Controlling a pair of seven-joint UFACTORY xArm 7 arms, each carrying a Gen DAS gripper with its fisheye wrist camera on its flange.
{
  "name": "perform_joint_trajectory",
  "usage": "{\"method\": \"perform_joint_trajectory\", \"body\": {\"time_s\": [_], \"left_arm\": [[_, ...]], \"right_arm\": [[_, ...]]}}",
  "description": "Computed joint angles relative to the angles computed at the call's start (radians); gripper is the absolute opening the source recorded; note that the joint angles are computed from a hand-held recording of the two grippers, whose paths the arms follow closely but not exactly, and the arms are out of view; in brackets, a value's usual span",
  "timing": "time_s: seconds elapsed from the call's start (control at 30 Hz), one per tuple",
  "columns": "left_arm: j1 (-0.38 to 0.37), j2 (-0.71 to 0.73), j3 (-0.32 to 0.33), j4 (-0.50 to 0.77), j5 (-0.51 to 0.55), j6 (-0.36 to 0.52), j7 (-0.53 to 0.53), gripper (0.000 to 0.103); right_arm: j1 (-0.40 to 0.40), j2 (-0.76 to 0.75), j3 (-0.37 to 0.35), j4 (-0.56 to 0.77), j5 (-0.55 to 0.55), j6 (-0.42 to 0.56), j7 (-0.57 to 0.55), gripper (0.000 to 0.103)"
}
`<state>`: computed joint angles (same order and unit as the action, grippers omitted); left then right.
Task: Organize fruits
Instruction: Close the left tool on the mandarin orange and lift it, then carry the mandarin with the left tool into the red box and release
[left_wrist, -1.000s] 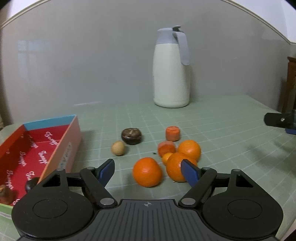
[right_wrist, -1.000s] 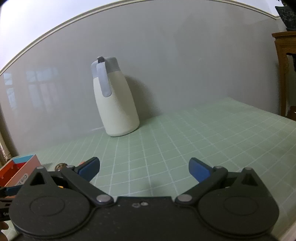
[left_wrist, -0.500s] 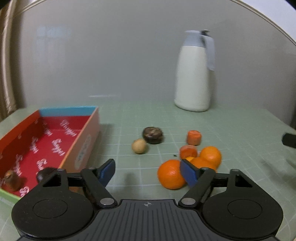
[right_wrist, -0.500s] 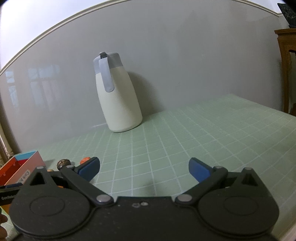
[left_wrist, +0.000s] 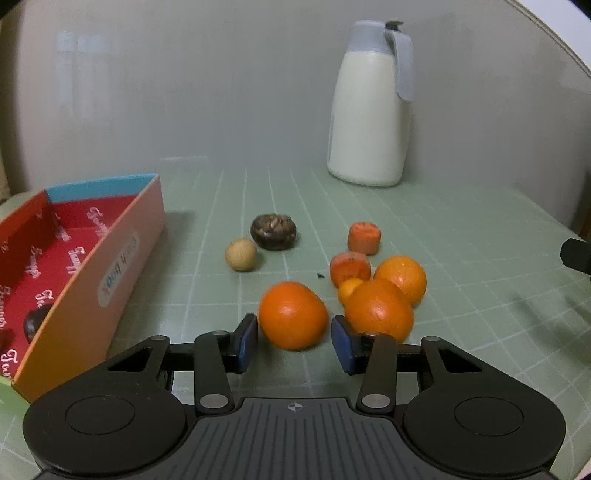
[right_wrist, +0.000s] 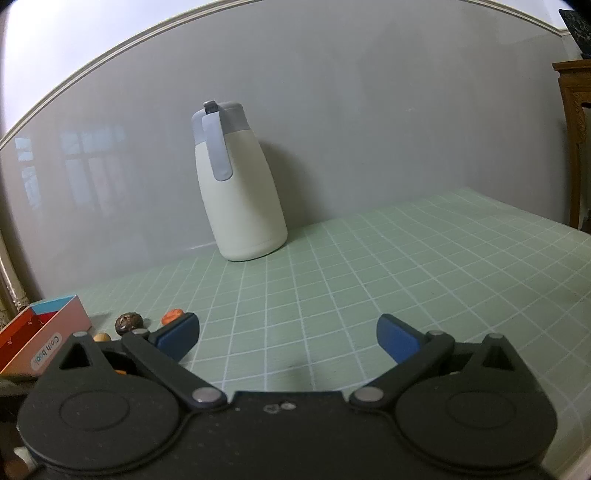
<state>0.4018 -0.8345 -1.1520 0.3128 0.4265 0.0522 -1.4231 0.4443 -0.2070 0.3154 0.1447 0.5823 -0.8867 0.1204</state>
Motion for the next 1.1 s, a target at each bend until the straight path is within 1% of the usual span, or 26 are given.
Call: {"method": "perform_joint_trajectory", "body": {"time_s": [0.03,0.07,0.13,0.17,0.43,0.47,0.63,0.9,1.0,1.1], "left_arm": [[0.005,-0.009,-0.005,0.001,0.003,-0.010,-0.001,0.044],[0.009,-0.019,-0.015,0.007,0.004,-0.002,-0.001,0.044],[0.011,-0.029,-0.035,0.024,0.006,0.040,-0.002,0.045],[0.015,-0.028,-0.038,0.028,0.009,0.041,-0.004,0.045],[0.016,-0.020,-0.025,0.023,0.013,0.020,-0.008,0.044],[0.015,-0.024,-0.026,0.023,0.012,0.022,-0.010,0.040],[0.006,-0.036,-0.022,0.014,0.011,0.021,-0.014,0.040],[-0.078,-0.106,0.024,-0.018,0.025,0.080,-0.029,0.040],[-0.124,-0.151,0.048,-0.038,0.036,0.116,-0.047,0.040],[-0.184,-0.209,0.075,-0.061,0.052,0.177,-0.071,0.040]], "right_arm": [[-0.001,0.000,-0.005,-0.002,-0.011,-0.003,0.006,0.103],[-0.001,0.001,-0.006,-0.002,-0.017,-0.006,0.009,0.103],[-0.001,-0.001,-0.006,-0.003,-0.021,0.000,0.008,0.103],[-0.001,-0.003,-0.008,-0.005,-0.026,0.000,0.013,0.103],[-0.006,-0.007,-0.007,-0.010,-0.028,0.004,0.018,0.103],[-0.007,-0.005,-0.007,-0.009,-0.030,0.006,0.018,0.103],[-0.004,0.000,-0.001,0.000,-0.032,0.008,0.013,0.103],[0.018,0.013,0.018,0.016,-0.005,0.004,-0.009,0.103],[0.031,0.020,0.026,0.027,0.012,0.006,-0.028,0.103],[0.047,0.031,0.037,0.042,0.030,0.006,-0.051,0.103]]}}
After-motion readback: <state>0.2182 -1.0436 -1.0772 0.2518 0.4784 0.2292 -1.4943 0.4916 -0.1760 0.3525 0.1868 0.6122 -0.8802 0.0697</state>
